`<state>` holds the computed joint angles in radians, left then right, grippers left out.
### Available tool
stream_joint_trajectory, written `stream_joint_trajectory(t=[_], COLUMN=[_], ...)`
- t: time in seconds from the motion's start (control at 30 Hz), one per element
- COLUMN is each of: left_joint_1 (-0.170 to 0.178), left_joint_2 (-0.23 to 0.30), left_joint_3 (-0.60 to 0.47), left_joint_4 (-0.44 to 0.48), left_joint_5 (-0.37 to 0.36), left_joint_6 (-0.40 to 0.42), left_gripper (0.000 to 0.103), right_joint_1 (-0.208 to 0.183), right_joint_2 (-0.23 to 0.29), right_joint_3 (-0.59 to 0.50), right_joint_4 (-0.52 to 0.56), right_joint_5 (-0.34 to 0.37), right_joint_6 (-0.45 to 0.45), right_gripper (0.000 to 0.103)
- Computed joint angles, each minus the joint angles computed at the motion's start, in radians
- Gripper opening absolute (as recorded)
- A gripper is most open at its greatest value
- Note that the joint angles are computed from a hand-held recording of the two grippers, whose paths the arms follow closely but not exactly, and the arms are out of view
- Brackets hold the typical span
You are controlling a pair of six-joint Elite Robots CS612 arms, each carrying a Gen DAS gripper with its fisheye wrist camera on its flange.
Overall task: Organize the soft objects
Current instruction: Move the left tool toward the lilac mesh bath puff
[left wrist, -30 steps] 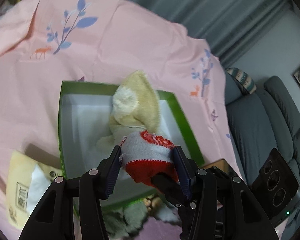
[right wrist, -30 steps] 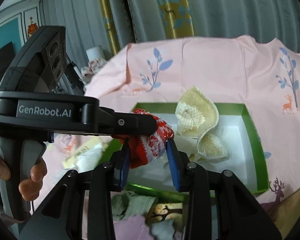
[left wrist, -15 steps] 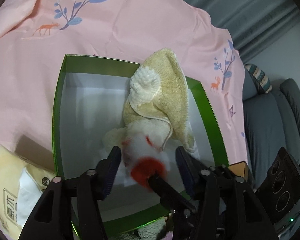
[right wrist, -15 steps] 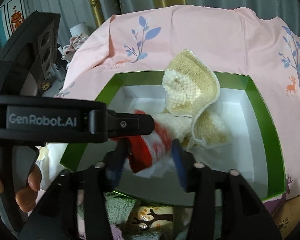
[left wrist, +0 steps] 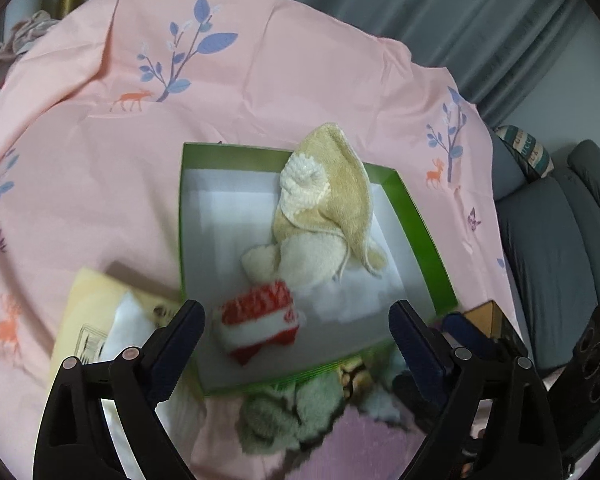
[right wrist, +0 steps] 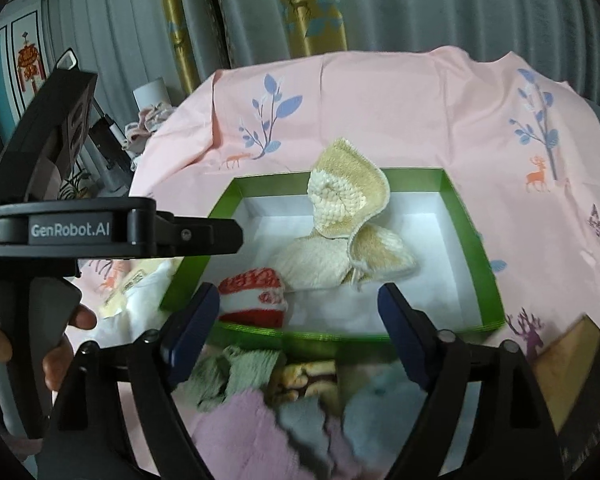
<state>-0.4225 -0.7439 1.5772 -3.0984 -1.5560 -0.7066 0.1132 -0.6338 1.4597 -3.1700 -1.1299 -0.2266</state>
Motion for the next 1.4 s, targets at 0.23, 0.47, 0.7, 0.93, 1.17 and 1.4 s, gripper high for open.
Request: stream_joint_trajectory(t=[0.23, 0.47, 0.7, 0.93, 1.17, 1.4], left_joint_1=[-0.026, -0.052, -0.073, -0.098, -0.105, -0.107], left_joint_2=[-0.050, -0.096, -0.112, -0.114, -0.100, -0.078], left_joint_3=[0.100, 0.218, 0.292, 0.316, 0.318, 0.308], left_joint_4=[-0.055, -0.163, -0.243, -0.246, -0.267, -0.269], left_joint_5=[0.004, -0.014, -0.060, -0.079, -0.130, -0.196], left_joint_6=[0.009, -0.017, -0.042, -0.024, -0.048, -0.073], left_gripper=[0.099, 0.099, 0.099, 0.099, 0.099, 0.099], right_joint_1=[-0.010, -0.024, -0.035, -0.041, -0.049, -0.066], right_joint_2=[-0.063, -0.113, -0.139, -0.151, -0.149, -0.143], right_joint_3=[0.125, 0.229, 0.297, 0.336, 0.353, 0.365], right_joint_4=[-0.092, -0.148, -0.172, -0.168, -0.153, -0.128], right_joint_5=[-0.018, -0.027, -0.029, -0.031, -0.047, -0.053], right_joint_6=[-0.007, -0.008, 0.002, 0.000, -0.005, -0.006], right_gripper=[0.102, 0.102, 0.102, 0.102, 0.102, 0.102])
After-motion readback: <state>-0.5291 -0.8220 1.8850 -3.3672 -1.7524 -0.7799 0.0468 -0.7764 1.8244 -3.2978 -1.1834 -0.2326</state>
